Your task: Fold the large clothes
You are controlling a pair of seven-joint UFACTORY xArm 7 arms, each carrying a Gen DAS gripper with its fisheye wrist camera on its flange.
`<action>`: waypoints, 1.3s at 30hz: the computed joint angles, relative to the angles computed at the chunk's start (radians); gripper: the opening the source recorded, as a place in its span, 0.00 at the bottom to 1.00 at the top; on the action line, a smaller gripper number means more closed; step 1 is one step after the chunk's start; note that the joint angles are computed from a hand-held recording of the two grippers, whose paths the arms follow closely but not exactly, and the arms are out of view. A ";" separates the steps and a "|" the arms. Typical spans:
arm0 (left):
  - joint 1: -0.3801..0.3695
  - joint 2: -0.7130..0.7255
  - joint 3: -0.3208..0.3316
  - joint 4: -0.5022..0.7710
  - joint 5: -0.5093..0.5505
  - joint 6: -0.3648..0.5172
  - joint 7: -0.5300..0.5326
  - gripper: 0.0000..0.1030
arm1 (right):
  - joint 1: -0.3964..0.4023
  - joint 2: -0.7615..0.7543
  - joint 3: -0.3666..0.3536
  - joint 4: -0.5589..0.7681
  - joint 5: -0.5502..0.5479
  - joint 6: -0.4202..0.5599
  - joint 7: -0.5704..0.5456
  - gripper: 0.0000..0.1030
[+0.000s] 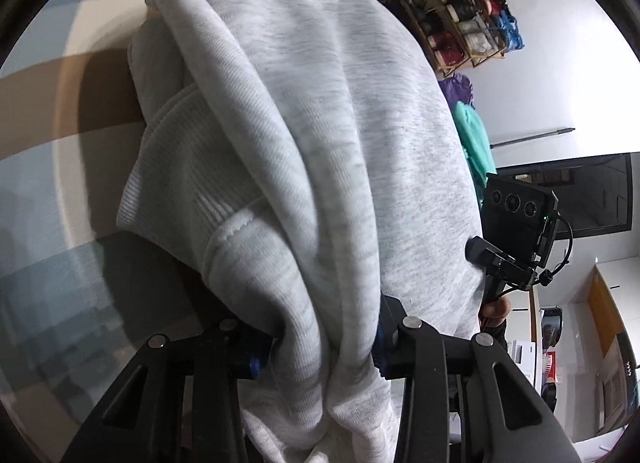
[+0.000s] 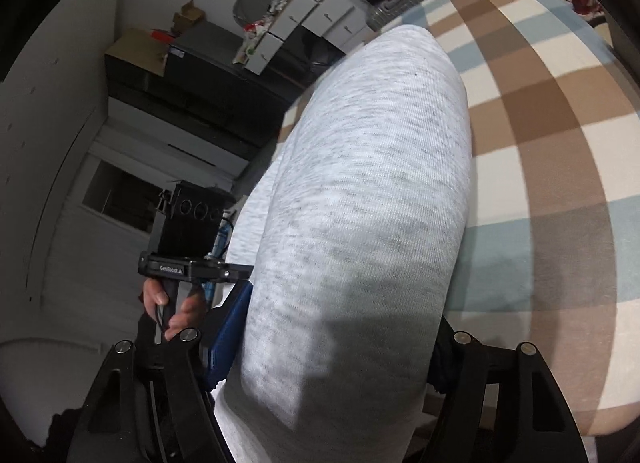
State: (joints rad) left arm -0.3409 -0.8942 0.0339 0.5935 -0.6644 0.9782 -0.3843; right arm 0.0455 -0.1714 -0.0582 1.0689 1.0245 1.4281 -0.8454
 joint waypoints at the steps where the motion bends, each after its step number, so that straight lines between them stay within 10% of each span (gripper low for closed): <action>1: 0.005 0.003 -0.009 0.010 0.003 -0.004 -0.015 0.32 | 0.006 -0.005 0.007 -0.002 0.011 -0.008 0.003 0.71; 12: 0.124 -0.243 0.039 0.106 0.191 0.247 -0.120 0.32 | 0.116 -0.044 0.064 0.045 0.136 -0.043 0.043 0.71; 18: 0.236 -0.249 0.063 0.347 0.342 0.523 -0.234 0.32 | 0.232 0.002 0.151 0.189 0.144 -0.110 0.138 0.71; 31: 0.364 -0.171 0.206 0.903 0.648 1.006 -0.140 0.32 | 0.517 0.228 0.370 0.437 0.267 -0.401 0.245 0.71; 39: 0.558 -0.434 0.354 0.564 0.835 1.049 -0.111 0.36 | 0.665 0.386 0.466 0.370 0.218 -0.615 0.313 0.73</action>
State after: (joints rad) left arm 0.2176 -1.3280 0.3879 1.1579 0.1703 2.0270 -0.4951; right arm 0.7104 0.2146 0.4077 1.4386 1.2423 0.8133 -0.5324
